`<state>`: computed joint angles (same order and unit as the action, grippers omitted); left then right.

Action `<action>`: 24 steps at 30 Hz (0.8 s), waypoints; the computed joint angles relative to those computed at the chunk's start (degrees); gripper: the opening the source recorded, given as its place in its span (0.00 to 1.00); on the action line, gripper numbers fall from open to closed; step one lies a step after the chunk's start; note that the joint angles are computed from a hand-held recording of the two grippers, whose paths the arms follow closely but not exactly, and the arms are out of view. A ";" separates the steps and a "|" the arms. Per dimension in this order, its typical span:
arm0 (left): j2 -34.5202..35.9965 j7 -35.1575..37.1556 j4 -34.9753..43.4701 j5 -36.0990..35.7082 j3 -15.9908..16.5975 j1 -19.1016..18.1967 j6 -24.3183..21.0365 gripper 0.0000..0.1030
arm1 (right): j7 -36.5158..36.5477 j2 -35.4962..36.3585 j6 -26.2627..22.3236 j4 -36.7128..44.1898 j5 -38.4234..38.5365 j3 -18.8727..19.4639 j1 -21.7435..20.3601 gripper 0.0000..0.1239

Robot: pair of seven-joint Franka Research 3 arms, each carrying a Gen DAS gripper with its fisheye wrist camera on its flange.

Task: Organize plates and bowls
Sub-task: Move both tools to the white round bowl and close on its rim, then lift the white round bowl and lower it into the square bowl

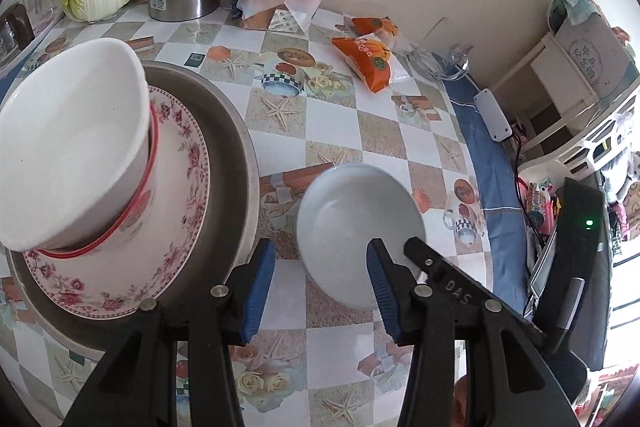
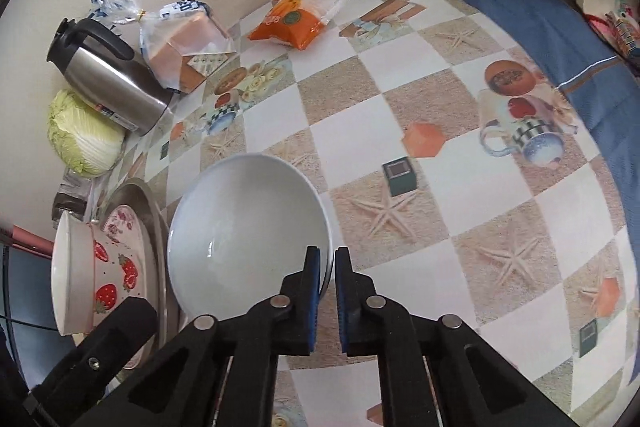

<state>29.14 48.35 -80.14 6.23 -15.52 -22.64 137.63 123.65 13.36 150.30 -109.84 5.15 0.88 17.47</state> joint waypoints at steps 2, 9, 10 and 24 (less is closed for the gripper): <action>1.79 0.09 2.09 0.14 -0.03 -0.54 -0.70 0.47 | 3.50 -1.41 -0.40 -0.99 -4.66 -1.65 0.99 0.05; 9.31 1.86 10.96 0.89 0.40 -2.90 -5.88 0.16 | -1.00 -4.23 2.23 -5.93 3.02 0.13 -2.73 0.04; 10.00 1.52 11.80 1.13 0.77 -3.28 -6.46 0.15 | -1.11 -4.18 2.12 -5.88 2.96 0.13 -2.73 0.04; -3.01 -0.96 -0.23 8.80 3.78 -2.04 2.38 0.10 | -1.08 -7.45 7.24 -4.95 -1.42 0.61 -0.71 0.05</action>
